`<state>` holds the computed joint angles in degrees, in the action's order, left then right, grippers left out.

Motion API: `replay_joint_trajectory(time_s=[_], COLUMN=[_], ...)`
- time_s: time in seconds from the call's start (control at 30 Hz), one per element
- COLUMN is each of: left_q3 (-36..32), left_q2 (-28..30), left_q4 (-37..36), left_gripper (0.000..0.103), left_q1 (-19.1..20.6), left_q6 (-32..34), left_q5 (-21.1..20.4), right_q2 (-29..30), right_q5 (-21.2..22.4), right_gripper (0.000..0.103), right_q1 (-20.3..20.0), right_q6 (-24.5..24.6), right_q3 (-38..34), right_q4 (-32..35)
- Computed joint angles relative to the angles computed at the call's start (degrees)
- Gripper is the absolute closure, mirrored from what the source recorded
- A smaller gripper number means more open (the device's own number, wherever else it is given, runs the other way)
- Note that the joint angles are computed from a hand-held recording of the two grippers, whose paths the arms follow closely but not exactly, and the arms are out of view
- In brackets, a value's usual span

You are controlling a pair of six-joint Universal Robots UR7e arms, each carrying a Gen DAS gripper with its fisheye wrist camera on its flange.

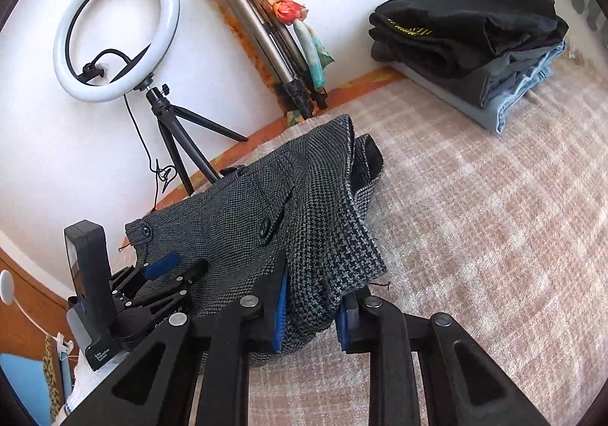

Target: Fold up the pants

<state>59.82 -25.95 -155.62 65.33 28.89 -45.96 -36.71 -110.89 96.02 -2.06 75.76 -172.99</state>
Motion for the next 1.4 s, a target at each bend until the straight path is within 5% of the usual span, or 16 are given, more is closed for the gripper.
replay_joint_trajectory(time_s=[0.33, 0.57, 0.8, 1.23, 1.4], left_q3=[13.9, 17.4, 24.8, 32.4, 34.1], left_q2=[-8.3, -13.5, -23.1, -32.7, -34.1], left_q4=[-4.7, -4.8, -10.3, -17.9, -19.2], left_gripper=[0.055, 0.055, 0.055, 0.055, 0.055], left_q1=[0.3, 1.3, 2.4, 5.0, 5.2], left_q6=[-0.8, -7.5, -11.0, -14.3, -13.8], left_q5=[1.1, -5.2, -5.7, -2.6, -1.7], right_q2=[1.1, 3.5, 7.8, 20.7, 26.4], right_q5=[-1.0, -3.2, -4.0, -4.2, -5.0], right_gripper=[0.084, 0.085, 0.085, 0.086, 0.088], right_q1=[2.1, 6.1, 9.7, 15.5, 16.2], right_q6=[-4.6, -13.1, -21.1, -33.9, -35.0], right_q3=[-2.4, -6.4, -12.0, -26.0, -32.5], right_q4=[-0.5, -0.2, 1.8, 13.8, 20.0])
